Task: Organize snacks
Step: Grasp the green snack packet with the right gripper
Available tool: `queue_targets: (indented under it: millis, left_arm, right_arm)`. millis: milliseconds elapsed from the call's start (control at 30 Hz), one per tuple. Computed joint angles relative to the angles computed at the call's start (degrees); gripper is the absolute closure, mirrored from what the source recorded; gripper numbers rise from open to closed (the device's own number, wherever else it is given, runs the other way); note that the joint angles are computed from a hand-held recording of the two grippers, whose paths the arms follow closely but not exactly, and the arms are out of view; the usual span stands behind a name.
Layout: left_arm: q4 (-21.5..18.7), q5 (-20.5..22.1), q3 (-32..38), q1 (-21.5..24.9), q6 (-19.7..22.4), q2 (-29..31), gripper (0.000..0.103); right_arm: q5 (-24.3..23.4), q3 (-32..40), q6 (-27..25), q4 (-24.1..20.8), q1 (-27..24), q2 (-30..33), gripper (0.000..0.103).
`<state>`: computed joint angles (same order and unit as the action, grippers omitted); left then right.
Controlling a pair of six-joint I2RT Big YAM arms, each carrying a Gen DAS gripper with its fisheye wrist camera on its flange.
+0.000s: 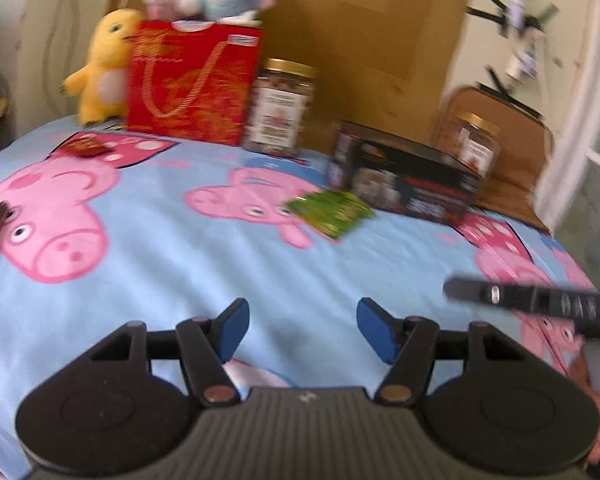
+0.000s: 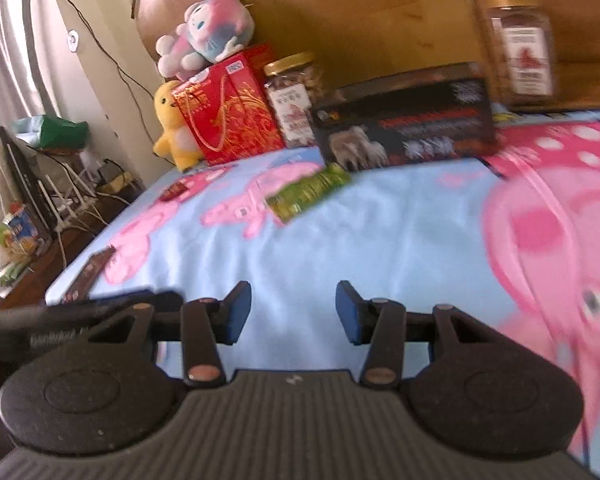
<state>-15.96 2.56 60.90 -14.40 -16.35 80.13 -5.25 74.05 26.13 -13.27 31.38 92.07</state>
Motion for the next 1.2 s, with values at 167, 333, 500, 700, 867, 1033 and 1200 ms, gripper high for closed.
queue_targets:
  millis: [167, 333, 500, 700, 867, 1033, 1200]
  left_arm:
    - [-0.34, 1.78, 1.8, 3.64, -2.59, 1.78, 0.042]
    - [-1.39, 1.92, 3.65, 4.98, -2.87, 3.59, 0.042]
    - [-2.33, 2.92, 5.89, 5.61, -3.35, 5.53, 0.042]
    - [-3.91, 7.35, 9.95, 5.81, -3.47, 8.61, 0.042]
    - [-6.55, 15.49, 13.16, 5.25, -5.46, 11.58, 0.039]
    - [-7.21, 15.89, 13.44, 3.92, -5.3, 12.25, 0.037]
    - [-7.99, 15.1, 14.39, 3.41, -3.98, 12.85, 0.037]
  right_arm:
    - [-2.54, 15.54, -3.15, -3.7, -3.34, 11.54, 0.053]
    - [-6.85, 30.59, -3.99, -11.76, -5.59, 22.52, 0.053]
    - [-11.13, 31.4, -2.5, -11.83, -6.11, 23.94, 0.078]
    - [-15.35, 17.03, 1.47, -5.4, -5.31, 13.95, 0.084]
    - [-17.16, 8.84, 9.93, 1.09, -6.18, 9.09, 0.09]
    - [-18.4, 8.86, 11.67, -0.08, -6.33, 9.82, 0.085]
    - [-19.5, 9.54, 12.02, 0.4, -6.53, 10.84, 0.079]
